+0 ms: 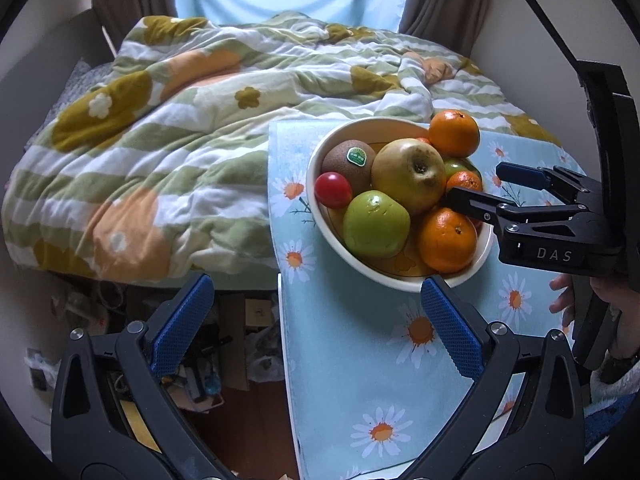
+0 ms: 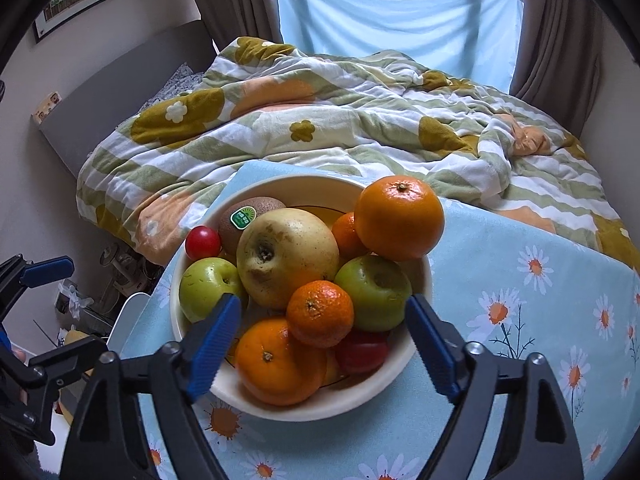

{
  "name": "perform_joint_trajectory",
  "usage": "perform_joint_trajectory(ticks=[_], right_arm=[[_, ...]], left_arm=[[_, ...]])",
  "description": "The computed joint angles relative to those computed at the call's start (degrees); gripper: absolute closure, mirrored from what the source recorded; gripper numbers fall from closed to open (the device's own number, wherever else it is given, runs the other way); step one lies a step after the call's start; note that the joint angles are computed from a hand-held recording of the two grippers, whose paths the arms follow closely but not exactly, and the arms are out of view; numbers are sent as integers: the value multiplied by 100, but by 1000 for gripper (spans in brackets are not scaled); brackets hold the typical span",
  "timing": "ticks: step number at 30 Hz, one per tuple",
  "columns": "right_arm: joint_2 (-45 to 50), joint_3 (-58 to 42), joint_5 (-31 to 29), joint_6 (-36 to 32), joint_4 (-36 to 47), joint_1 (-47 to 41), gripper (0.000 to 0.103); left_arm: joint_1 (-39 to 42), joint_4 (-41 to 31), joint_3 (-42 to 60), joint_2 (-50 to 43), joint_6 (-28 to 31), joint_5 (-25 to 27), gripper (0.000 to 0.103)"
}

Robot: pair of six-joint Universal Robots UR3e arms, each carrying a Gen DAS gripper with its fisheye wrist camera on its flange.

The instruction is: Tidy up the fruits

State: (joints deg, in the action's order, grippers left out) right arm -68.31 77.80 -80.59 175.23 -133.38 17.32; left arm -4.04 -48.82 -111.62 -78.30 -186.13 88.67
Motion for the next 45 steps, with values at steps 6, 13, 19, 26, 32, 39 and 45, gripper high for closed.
perform_joint_trajectory(ticks=[6, 13, 19, 26, 32, 39, 45], right_arm=[[-226, 203, 205, -165, -98, -163, 17], [-730, 393, 496, -426, 27, -468, 0], [-1551, 599, 877, -641, 509, -1004, 0], [-2513, 648, 914, -1017, 1492, -1744, 0], [-3255, 764, 786, -1360, 2087, -2412, 0], [-3988, 995, 809, -1742, 2570, -3175, 0], [-4370, 1210, 967, -1929, 2808, -3639, 0]], left_arm=[[-322, -38, 207, -137, -364, 294, 0], [-1001, -270, 848, -376, -946, 926, 0], [-1758, -724, 1767, -728, -1508, 1585, 0], [-2637, -1227, 3084, -1374, -2324, 2227, 0], [-3237, -1488, 3942, -1891, -2660, 2743, 0], [-3729, -1550, 4394, -2155, -3042, 3202, 0], [-3975, -1678, 4680, -2383, -3208, 3409, 0]])
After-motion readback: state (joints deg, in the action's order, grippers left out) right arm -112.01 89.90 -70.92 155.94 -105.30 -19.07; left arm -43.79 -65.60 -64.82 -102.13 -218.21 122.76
